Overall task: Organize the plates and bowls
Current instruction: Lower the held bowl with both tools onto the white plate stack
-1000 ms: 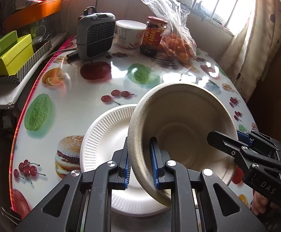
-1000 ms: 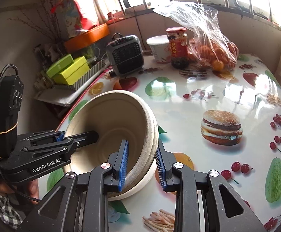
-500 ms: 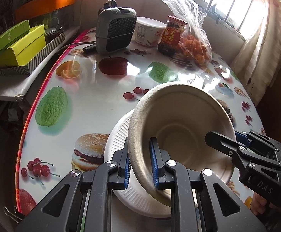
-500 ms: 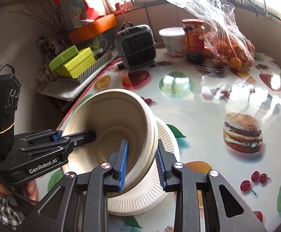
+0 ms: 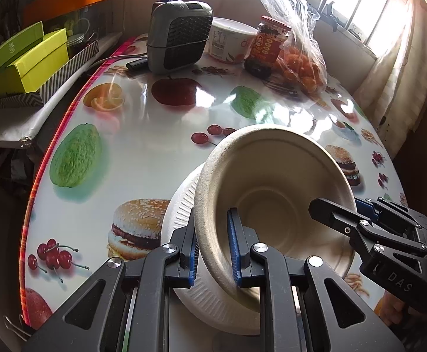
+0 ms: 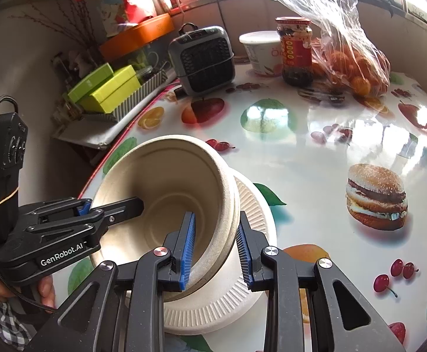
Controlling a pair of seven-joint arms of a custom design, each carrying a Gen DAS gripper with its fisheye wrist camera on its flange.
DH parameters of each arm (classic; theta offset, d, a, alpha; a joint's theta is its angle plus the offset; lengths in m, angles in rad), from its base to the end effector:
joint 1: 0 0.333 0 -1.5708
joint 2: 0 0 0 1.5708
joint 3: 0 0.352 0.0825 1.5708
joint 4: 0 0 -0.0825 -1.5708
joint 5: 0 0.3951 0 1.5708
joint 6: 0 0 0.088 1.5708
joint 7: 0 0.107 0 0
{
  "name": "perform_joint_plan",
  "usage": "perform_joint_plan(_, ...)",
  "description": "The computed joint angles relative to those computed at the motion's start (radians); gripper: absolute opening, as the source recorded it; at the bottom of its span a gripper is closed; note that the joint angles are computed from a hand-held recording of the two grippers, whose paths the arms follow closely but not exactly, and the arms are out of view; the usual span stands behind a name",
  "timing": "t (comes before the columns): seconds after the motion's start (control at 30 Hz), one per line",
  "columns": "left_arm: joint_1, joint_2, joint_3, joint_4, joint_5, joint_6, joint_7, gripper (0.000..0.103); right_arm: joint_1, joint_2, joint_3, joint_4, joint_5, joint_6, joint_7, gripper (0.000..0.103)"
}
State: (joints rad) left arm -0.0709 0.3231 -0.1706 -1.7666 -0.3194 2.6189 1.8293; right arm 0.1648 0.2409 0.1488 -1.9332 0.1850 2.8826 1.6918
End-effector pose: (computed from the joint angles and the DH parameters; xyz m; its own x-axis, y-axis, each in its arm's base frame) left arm 0.6872 -0.1480 0.4698 -0.2891 -0.9368 0.1970 -0.8393 0.1491 -0.5229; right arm 0.6447 0.1896 0.4754 0.1035 -0.9597 -0.2614 -0.7921 0.0794 -0.6052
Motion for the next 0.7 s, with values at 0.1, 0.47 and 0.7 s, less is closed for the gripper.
perform_joint_plan(0.1, 0.000, 0.002, 0.000, 0.002, -0.001, 0.000, 0.001, 0.019, 0.001, 0.001, -0.002, 0.001, -0.004, -0.001, 0.003, 0.027)
perform_joint_plan(0.47, -0.001, 0.006, 0.000, 0.004, -0.001, 0.003, 0.001, 0.019, 0.000, 0.003, -0.001, 0.002, -0.006, 0.001, 0.006, 0.027)
perform_joint_plan(0.7, -0.001, 0.007, 0.000, 0.005, -0.002, 0.003, 0.002, 0.019, 0.000, 0.006, -0.005, 0.001, -0.016, 0.008, 0.017, 0.027)
